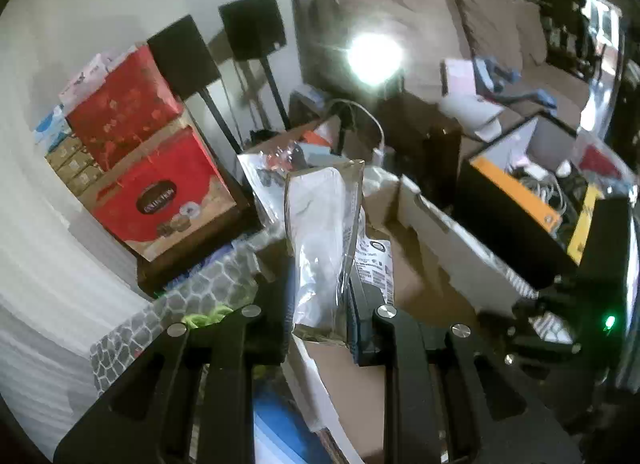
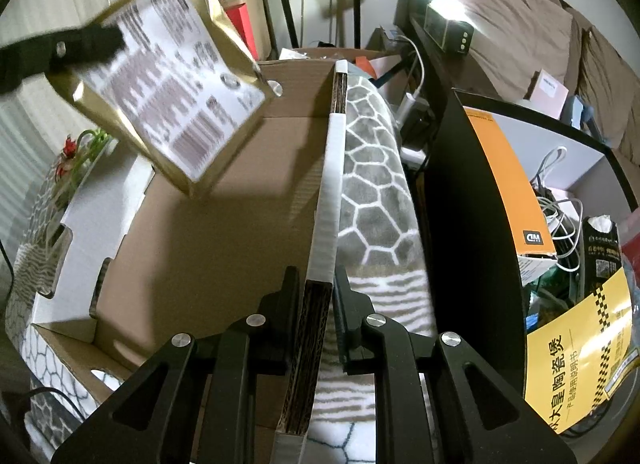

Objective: Organize objects
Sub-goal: 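Carry the gold packet with the left tool over the cardboard box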

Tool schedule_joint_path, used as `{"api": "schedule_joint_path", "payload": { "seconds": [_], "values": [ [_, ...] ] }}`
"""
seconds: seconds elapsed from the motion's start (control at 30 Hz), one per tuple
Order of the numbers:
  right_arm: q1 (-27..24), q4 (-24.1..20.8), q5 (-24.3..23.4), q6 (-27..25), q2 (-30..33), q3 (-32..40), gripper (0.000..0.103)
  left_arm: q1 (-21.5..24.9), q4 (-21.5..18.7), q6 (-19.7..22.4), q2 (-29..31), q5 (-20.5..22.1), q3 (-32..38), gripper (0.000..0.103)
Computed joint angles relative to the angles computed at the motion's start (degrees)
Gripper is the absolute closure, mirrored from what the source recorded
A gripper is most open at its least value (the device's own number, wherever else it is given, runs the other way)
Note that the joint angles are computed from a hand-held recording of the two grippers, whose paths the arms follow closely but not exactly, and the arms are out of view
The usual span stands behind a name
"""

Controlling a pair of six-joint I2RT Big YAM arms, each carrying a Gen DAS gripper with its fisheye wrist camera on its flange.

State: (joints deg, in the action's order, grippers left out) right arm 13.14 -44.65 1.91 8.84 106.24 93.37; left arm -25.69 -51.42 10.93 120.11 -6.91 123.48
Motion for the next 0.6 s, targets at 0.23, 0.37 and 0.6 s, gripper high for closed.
{"api": "schedule_joint_path", "payload": {
  "seconds": [0.23, 0.37, 0.6],
  "values": [
    [0.0, 0.0, 0.1, 0.1, 0.1, 0.1, 0.088, -1.1, 6.0, 2.5, -4.8, 1.7, -9.2, 0.072],
    [-0.1, 0.0, -0.4, 0.2, 0.0, 0.0, 0.088, -0.9, 5.8, 3.1, -6.6, 6.3, -11.7, 0.053],
    [0.0, -0.2, -0.6, 0.2, 0.0, 0.2, 0.088, 0.9, 2.0, 1.8, -8.4, 16.3, -13.6, 0.037]
  ]
}}
